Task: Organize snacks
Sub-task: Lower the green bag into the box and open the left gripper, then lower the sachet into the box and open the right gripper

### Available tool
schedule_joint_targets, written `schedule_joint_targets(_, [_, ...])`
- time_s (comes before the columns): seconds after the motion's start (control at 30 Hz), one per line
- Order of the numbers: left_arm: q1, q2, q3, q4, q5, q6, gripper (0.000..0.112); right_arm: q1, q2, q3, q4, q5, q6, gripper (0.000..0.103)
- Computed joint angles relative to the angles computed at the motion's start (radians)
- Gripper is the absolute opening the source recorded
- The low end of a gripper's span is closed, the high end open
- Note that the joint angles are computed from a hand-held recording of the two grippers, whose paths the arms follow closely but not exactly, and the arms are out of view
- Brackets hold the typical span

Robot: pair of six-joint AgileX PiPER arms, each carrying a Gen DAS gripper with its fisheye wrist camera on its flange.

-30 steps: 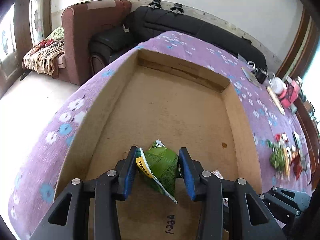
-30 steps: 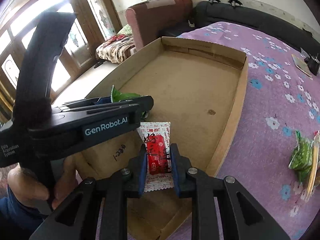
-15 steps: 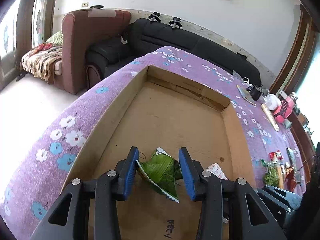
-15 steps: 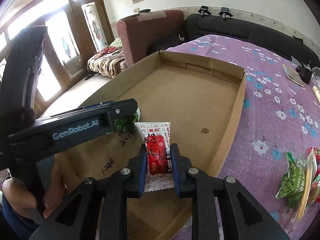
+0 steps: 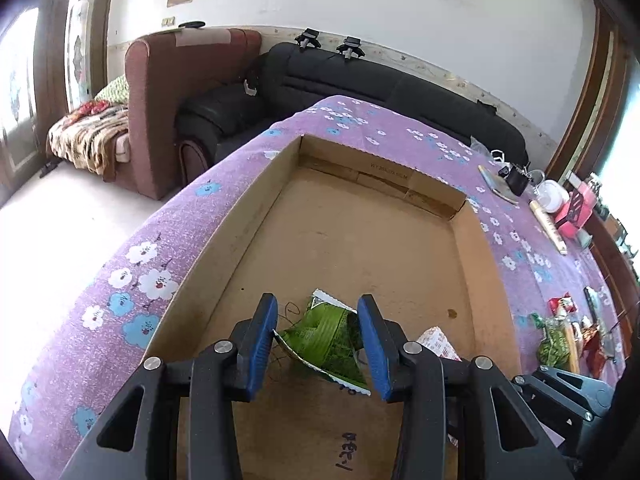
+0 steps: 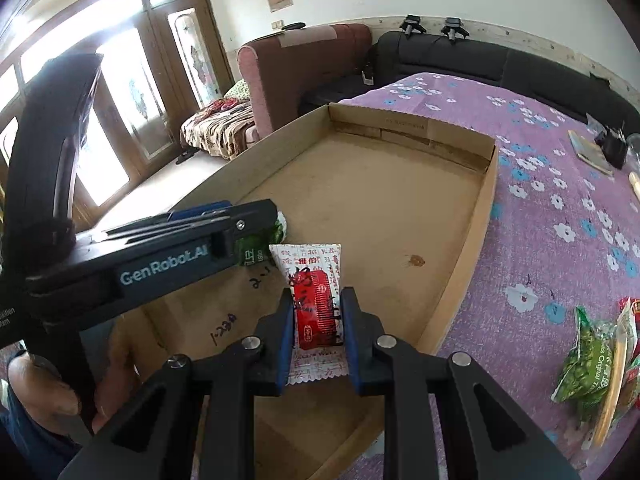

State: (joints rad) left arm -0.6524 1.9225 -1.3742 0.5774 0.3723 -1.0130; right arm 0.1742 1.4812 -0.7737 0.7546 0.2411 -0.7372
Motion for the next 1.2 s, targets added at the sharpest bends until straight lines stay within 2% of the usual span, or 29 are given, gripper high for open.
schedule_joint_targets(0.07, [-0.01,0.004,-0.009,0.035,0.018,-0.027,0.045,0.018,0.002,0.0,-0.075,-0.018,0.068,0.022])
schedule_joint_targets(0.23, [-0.005,0.007,-0.01,0.01,0.012,-0.002,0.045,0.018,0.01,-0.011,-0.087,-0.012,0.071,0.022])
schedule_joint_targets(0.4, [-0.009,-0.003,0.001,0.043,0.0,-0.035,0.061,0.014,0.016,-0.017,-0.08,-0.01,0.056,0.023])
schedule_joint_targets(0.57, [-0.01,-0.009,0.01,0.055,-0.007,-0.049,0.062,0.024,0.015,-0.014,-0.1,-0.016,0.071,0.025])
schedule_joint_targets(1.0, [0.01,-0.041,0.054,0.014,-0.067,-0.015,0.067,-0.038,0.003,0.004,0.275,0.056,-0.295,0.026])
schedule_joint_targets(1.2, [0.02,-0.073,0.097,0.095,-0.118,-0.105,0.067,-0.067,-0.013,0.023,0.404,0.095,-0.42,0.026])
